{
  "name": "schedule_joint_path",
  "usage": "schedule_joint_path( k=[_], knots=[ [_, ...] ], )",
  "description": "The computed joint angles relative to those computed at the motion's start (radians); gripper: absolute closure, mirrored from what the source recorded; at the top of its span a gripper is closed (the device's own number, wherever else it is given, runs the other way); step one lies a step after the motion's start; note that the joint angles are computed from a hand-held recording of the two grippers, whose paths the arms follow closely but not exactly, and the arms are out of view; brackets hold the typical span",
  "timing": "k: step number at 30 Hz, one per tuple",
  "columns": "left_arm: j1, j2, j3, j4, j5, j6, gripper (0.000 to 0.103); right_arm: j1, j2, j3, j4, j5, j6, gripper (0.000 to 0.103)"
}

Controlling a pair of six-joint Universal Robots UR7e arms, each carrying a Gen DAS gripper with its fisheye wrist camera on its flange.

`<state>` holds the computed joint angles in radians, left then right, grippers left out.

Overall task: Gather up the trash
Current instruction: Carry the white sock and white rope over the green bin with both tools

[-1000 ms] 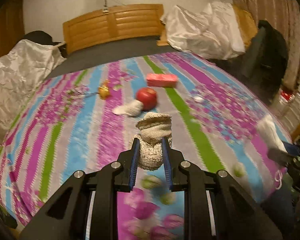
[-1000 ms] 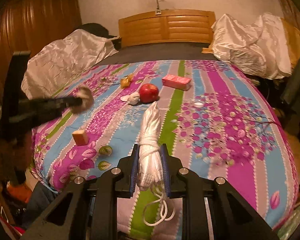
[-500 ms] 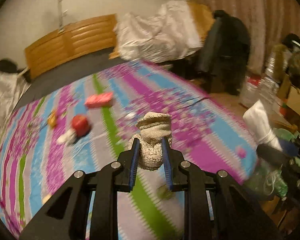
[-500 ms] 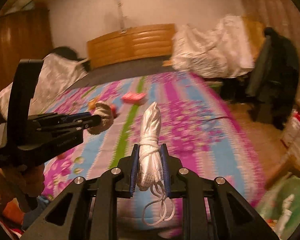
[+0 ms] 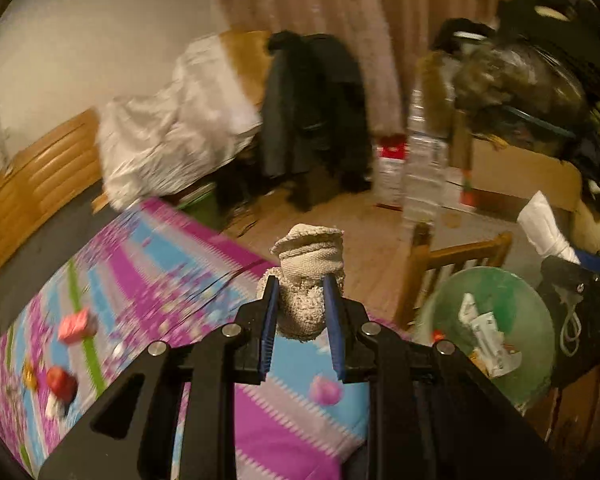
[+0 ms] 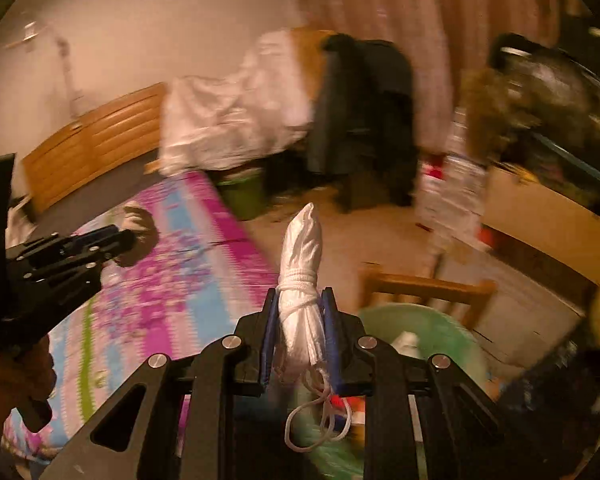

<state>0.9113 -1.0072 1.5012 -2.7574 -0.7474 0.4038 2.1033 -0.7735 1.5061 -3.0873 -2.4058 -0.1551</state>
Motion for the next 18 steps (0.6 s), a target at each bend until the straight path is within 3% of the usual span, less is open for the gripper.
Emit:
schedule_joint_path(
  k=[10,18],
  knots=[
    [-0.037,0.158,-0.113,0.064,-0.064,0.032,0.082,-0.058,-0.118,0.108,-0.067,-0.102,0.022,0.080],
    [-0.046,0.223,-0.150,0.114,-0.086,0.050,0.082,-0.113,-0.139,0.139,0.018,-0.063,0.110,0.080]
  ],
)
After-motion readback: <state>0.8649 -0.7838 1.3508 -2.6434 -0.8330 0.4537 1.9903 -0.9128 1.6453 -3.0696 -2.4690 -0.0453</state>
